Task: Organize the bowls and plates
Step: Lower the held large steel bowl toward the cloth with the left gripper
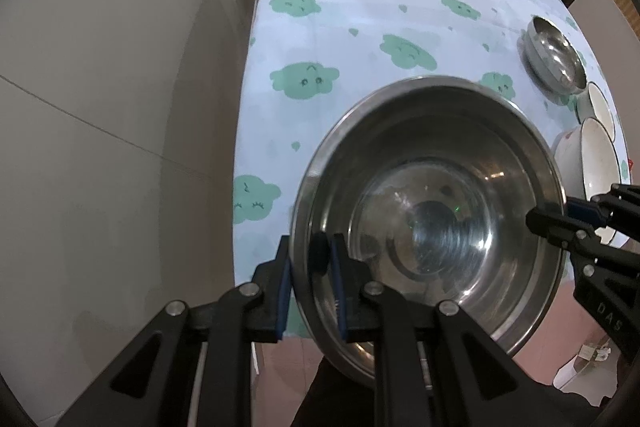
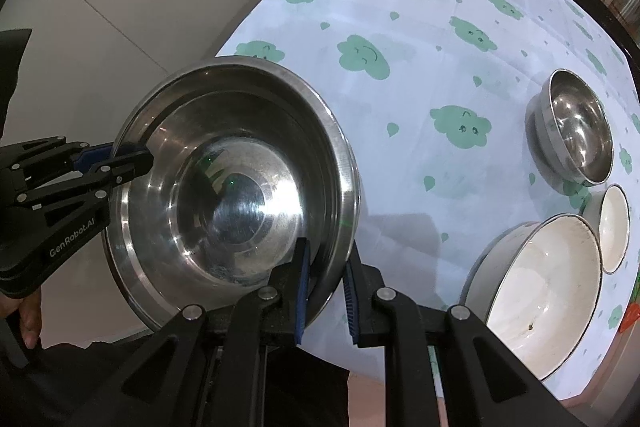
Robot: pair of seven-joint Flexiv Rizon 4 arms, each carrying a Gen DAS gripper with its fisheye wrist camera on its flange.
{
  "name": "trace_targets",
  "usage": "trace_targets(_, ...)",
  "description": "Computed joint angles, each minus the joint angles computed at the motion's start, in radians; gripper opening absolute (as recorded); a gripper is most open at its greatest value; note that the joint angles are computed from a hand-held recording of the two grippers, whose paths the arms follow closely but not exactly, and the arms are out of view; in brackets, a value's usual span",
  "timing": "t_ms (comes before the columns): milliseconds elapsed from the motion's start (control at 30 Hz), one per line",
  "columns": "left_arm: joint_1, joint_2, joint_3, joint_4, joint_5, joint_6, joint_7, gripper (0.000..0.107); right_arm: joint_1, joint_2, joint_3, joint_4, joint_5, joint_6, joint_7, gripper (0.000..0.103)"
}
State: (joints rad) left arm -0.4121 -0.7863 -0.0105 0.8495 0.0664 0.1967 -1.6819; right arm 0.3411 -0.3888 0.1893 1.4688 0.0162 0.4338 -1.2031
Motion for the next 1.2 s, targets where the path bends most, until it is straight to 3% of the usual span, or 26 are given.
trace_targets(1200, 0.011, -0.011, -0.006, 0.01, -0.02, -0.001, -0.007, 0.016, 0.007, -0.008, -0.002, 0.021, -0.015, 0.029, 0.01, 0.018)
